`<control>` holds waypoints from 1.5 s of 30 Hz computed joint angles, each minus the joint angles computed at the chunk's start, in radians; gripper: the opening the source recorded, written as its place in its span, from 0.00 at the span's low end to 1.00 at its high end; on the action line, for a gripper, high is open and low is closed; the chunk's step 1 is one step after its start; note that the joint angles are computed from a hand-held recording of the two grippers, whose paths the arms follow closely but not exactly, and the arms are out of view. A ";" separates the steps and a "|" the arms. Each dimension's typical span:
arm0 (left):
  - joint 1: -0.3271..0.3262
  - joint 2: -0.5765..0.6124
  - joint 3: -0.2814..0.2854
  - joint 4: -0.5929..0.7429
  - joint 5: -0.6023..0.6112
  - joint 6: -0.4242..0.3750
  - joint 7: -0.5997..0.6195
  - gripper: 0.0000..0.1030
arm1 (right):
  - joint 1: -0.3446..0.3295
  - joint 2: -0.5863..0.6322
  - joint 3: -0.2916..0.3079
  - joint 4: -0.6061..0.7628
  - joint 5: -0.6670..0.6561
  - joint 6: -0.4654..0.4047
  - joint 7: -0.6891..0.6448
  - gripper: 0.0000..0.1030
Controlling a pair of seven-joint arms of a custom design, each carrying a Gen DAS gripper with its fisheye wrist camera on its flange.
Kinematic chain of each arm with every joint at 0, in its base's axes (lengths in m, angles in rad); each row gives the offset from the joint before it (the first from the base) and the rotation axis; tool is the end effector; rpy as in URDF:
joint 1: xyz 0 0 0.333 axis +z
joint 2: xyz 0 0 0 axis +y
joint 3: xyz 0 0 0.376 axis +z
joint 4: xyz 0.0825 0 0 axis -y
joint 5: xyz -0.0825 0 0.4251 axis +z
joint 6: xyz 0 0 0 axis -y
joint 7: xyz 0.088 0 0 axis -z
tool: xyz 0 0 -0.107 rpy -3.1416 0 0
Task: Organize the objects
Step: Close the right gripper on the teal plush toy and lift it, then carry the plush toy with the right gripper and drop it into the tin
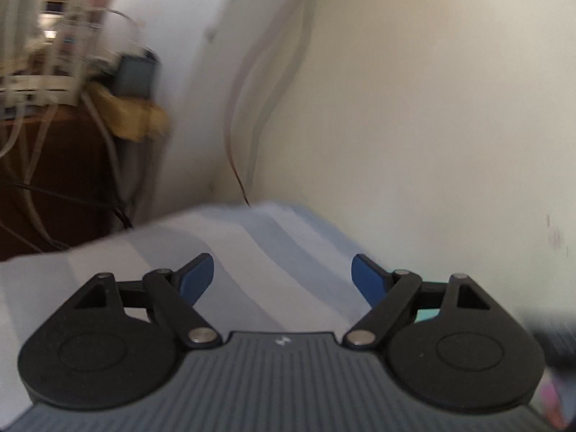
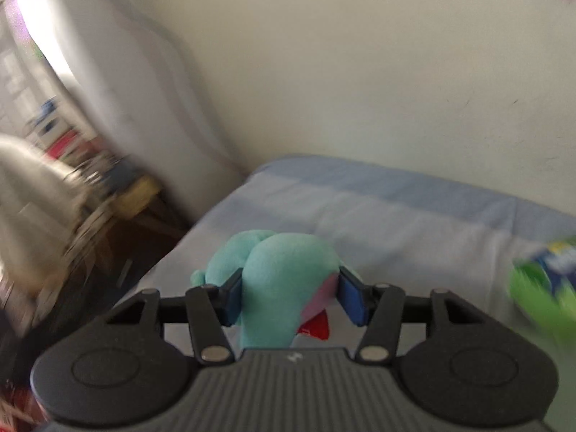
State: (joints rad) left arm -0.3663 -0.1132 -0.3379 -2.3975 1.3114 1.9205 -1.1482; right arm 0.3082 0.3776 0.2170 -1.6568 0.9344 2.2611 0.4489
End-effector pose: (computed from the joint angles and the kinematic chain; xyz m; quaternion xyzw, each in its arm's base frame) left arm 0.4191 -0.2691 0.4077 -0.8182 0.1302 -0.3393 0.4455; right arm 0.6458 0.3736 0.4682 -0.8782 0.2212 0.1067 0.4105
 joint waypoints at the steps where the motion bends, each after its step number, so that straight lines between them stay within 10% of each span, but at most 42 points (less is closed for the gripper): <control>1: -0.002 -0.007 -0.004 -0.009 0.004 -0.010 -0.018 0.83 | -0.037 -0.060 0.003 -0.072 0.039 -0.021 -0.069 0.51; 9: -0.034 0.096 -0.008 0.128 0.175 0.231 0.236 0.82 | -0.210 -0.418 -0.218 -0.536 0.289 -0.019 -0.653 0.52; 15: -0.141 0.336 -0.019 0.437 0.242 0.528 0.428 0.83 | -0.305 -0.410 -0.322 -0.584 0.347 -0.026 -0.796 0.53; 19: -0.185 0.491 0.012 0.609 0.271 0.700 0.447 0.83 | -0.347 -0.358 -0.331 -0.558 0.379 -0.058 -0.818 0.60; 28: -0.240 0.614 0.075 0.741 0.080 0.816 0.651 0.89 | -0.432 -0.262 -0.330 -0.489 0.341 -0.218 -0.675 0.75; 33: -0.282 0.664 0.166 0.798 0.140 1.023 0.506 0.56 | -0.468 -0.201 -0.317 -0.426 0.293 -0.303 -0.533 0.56; 45: -0.332 0.888 0.208 1.287 -0.158 0.818 1.157 0.56 | -0.446 -0.131 -0.255 -0.271 0.693 -0.097 -0.702 0.54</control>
